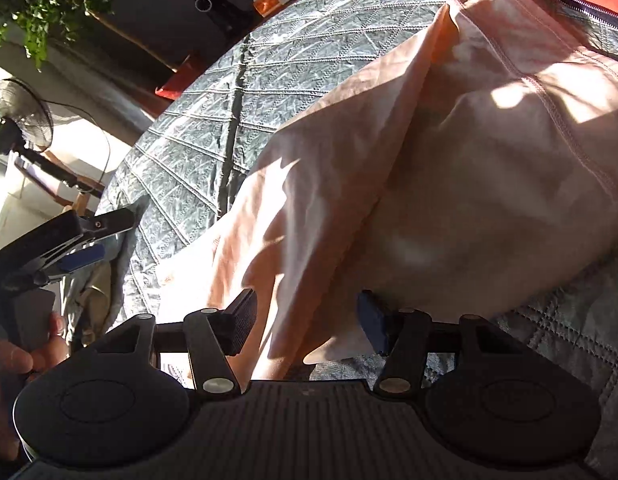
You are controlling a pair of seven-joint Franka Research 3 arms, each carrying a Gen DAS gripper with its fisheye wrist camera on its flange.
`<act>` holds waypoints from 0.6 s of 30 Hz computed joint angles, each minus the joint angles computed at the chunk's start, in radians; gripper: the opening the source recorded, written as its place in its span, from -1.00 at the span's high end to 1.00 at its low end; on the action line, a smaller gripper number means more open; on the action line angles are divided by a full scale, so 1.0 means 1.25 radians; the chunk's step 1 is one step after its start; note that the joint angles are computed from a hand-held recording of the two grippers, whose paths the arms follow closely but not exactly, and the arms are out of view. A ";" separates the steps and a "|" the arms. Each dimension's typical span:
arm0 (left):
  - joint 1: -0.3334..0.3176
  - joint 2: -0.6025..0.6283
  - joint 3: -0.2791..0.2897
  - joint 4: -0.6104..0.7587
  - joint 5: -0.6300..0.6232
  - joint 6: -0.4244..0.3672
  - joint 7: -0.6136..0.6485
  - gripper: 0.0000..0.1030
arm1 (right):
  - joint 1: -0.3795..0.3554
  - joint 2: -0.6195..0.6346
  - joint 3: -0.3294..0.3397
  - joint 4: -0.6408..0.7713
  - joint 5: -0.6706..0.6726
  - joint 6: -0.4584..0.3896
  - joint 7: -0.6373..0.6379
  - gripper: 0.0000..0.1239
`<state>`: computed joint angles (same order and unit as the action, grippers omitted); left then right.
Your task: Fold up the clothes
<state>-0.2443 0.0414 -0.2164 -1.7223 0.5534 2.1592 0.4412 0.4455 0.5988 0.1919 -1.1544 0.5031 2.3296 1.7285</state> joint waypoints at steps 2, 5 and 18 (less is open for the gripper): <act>0.001 -0.001 0.001 -0.001 -0.001 0.001 -0.002 -0.97 | -0.002 0.008 0.013 0.004 0.014 0.008 -0.022 -0.08; 0.001 0.001 0.001 0.001 0.001 0.002 0.000 -0.97 | 0.002 0.024 0.025 0.024 0.028 0.005 -0.041 0.54; 0.011 -0.020 0.003 -0.014 0.019 -0.011 -0.044 -0.97 | 0.050 0.009 0.110 -0.034 0.251 0.236 -0.119 0.71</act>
<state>-0.2310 0.0166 -0.2131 -1.7395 0.5777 2.1458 0.3862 0.5082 0.6102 0.3294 -1.1972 0.8172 2.6240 1.5792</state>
